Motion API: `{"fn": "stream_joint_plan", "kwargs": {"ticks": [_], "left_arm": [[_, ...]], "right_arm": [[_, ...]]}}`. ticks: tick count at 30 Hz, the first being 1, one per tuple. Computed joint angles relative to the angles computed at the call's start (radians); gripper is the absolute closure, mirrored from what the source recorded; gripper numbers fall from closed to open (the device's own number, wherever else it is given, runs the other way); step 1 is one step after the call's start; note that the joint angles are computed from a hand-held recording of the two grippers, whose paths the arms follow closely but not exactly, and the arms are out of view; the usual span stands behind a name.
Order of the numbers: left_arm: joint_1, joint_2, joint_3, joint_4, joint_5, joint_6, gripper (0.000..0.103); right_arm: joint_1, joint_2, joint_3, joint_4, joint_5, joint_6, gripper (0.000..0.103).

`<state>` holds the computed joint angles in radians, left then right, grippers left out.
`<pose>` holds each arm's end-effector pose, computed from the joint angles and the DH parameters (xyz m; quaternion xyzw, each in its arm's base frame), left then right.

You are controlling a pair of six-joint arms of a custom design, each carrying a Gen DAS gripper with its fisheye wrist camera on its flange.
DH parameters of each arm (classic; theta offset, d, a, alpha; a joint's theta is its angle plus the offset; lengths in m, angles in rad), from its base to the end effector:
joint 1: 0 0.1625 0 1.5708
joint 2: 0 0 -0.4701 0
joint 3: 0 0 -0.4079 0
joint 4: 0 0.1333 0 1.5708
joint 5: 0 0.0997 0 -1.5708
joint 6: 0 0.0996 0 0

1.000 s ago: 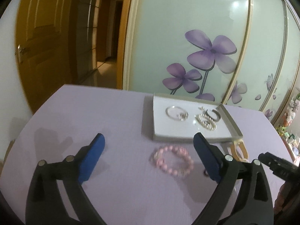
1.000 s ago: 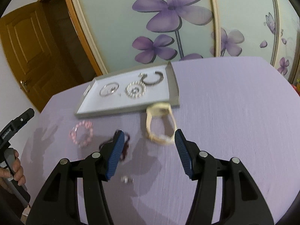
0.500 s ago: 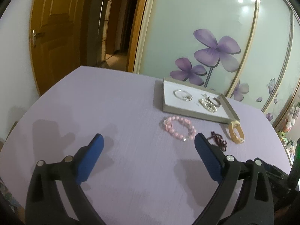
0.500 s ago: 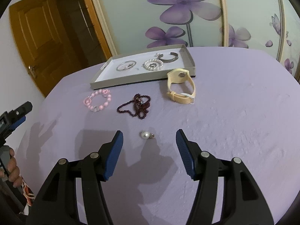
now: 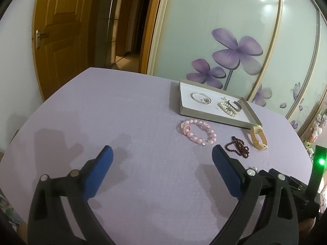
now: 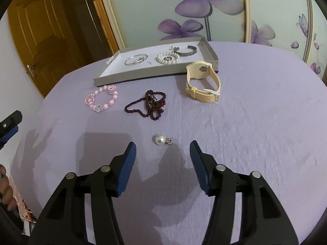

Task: Organize jewelry
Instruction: 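Grasp the pearl pendant with the right gripper while the left gripper moves to the pink bracelet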

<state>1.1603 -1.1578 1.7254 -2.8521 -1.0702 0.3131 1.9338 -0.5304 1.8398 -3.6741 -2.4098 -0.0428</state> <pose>-0.0994 -0.6822 0.3730 0.2404 0.8797 -0.3493 0.2153 0.2784 -0.5663 0.0307 0.0155 -0.8567 0.4085 0.3145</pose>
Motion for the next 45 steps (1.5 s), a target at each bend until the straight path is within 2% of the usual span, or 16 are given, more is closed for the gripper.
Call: {"fn": "stream_joint_plan", "kwargs": {"ticks": [4, 9, 16, 22, 27, 40, 45], "left_arm": [[0.002, 0.002, -0.003, 0.002, 0.007, 0.002, 0.006], [0.006, 0.008, -0.012, 0.018, 0.012, -0.007, 0.006], [0.008, 0.020, -0.025, 0.043, 0.012, -0.008, 0.006], [0.006, 0.031, -0.034, 0.064, 0.007, -0.010, 0.006], [0.003, 0.037, -0.036, 0.076, 0.006, -0.010, 0.006], [-0.002, 0.052, -0.046, 0.108, 0.007, -0.020, 0.006], [0.000, 0.065, -0.060, 0.129, -0.001, -0.029, 0.006]], "right_arm": [[-0.013, 0.000, -0.026, 0.063, 0.009, 0.046, 0.060], [-0.019, 0.014, -0.063, 0.124, -0.015, 0.052, 0.072], [-0.009, 0.044, -0.092, 0.114, -0.074, -0.009, 0.083], [-0.007, 0.049, -0.098, 0.111, -0.088, -0.044, 0.083], [-0.011, 0.037, -0.091, 0.119, -0.069, -0.029, 0.086], [-0.019, 0.033, -0.085, 0.099, -0.043, -0.068, 0.086], [-0.025, 0.014, -0.062, 0.097, -0.020, -0.044, 0.086]]}}
